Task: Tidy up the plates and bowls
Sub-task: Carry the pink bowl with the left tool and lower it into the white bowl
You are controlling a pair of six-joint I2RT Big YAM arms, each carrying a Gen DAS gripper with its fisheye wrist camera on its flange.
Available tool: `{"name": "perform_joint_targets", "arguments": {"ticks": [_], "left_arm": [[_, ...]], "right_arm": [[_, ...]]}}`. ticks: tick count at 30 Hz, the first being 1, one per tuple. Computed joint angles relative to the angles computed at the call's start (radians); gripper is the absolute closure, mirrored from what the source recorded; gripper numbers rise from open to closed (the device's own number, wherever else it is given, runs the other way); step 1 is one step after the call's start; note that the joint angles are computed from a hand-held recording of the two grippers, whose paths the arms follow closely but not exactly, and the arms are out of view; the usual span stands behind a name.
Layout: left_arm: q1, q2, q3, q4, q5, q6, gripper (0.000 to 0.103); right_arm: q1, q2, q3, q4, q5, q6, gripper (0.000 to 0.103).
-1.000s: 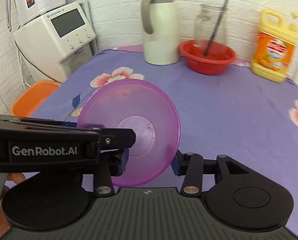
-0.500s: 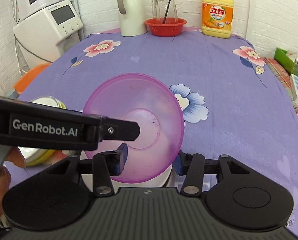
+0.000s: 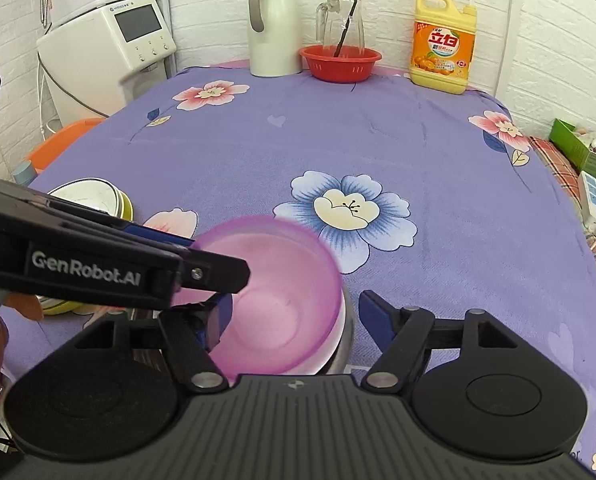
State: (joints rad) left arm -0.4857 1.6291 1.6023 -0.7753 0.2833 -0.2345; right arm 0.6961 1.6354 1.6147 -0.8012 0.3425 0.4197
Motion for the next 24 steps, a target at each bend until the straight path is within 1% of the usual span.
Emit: {"name": "perform_joint_targets", "arguments": {"ticks": [1,2,3,5,7,8,10,12,15,17,19,21,24], "left_arm": [[0.002,-0.003,-0.003,0.001,0.006,0.006,0.064],[0.006,-0.009,-0.008,0.003,0.015,0.015,0.053],[0.009,-0.019,-0.016,0.005,0.019,0.020,0.046],[0.019,-0.045,-0.043,0.026,0.032,0.032,0.046],[0.031,-0.069,-0.066,0.053,0.067,0.035,0.042],[0.036,-0.078,-0.075,0.064,0.070,0.033,0.040],[0.043,-0.094,-0.094,0.096,0.050,0.029,0.039],[0.046,-0.098,-0.107,0.113,0.021,0.034,0.039],[0.048,-0.098,-0.144,0.163,-0.003,-0.012,0.038],[0.041,-0.085,-0.150,0.171,-0.018,-0.027,0.038],[0.032,-0.064,-0.139,0.155,-0.051,-0.009,0.038],[0.026,-0.045,-0.127,0.155,-0.084,-0.003,0.038],[0.023,-0.011,-0.095,0.140,-0.104,-0.006,0.038]], "right_arm": [[-0.002,0.000,-0.003,0.004,-0.002,0.003,0.000],[-0.003,-0.002,-0.007,0.008,-0.002,0.005,0.000],[-0.003,-0.004,-0.010,0.011,-0.003,0.004,0.000],[0.001,-0.019,-0.028,0.028,0.007,0.002,0.000],[0.004,-0.044,-0.060,0.065,0.024,0.020,0.000],[0.005,-0.057,-0.079,0.086,0.026,0.030,0.000],[0.010,-0.080,-0.116,0.129,0.041,0.044,0.000],[0.024,-0.095,-0.149,0.166,0.078,0.056,0.000],[0.041,-0.110,-0.202,0.237,0.115,0.105,0.000],[0.043,-0.109,-0.223,0.268,0.113,0.145,0.000],[0.037,-0.096,-0.217,0.264,0.103,0.158,0.000],[0.032,-0.075,-0.189,0.226,0.101,0.138,0.000],[0.017,-0.054,-0.167,0.202,0.099,0.137,0.000]]}}
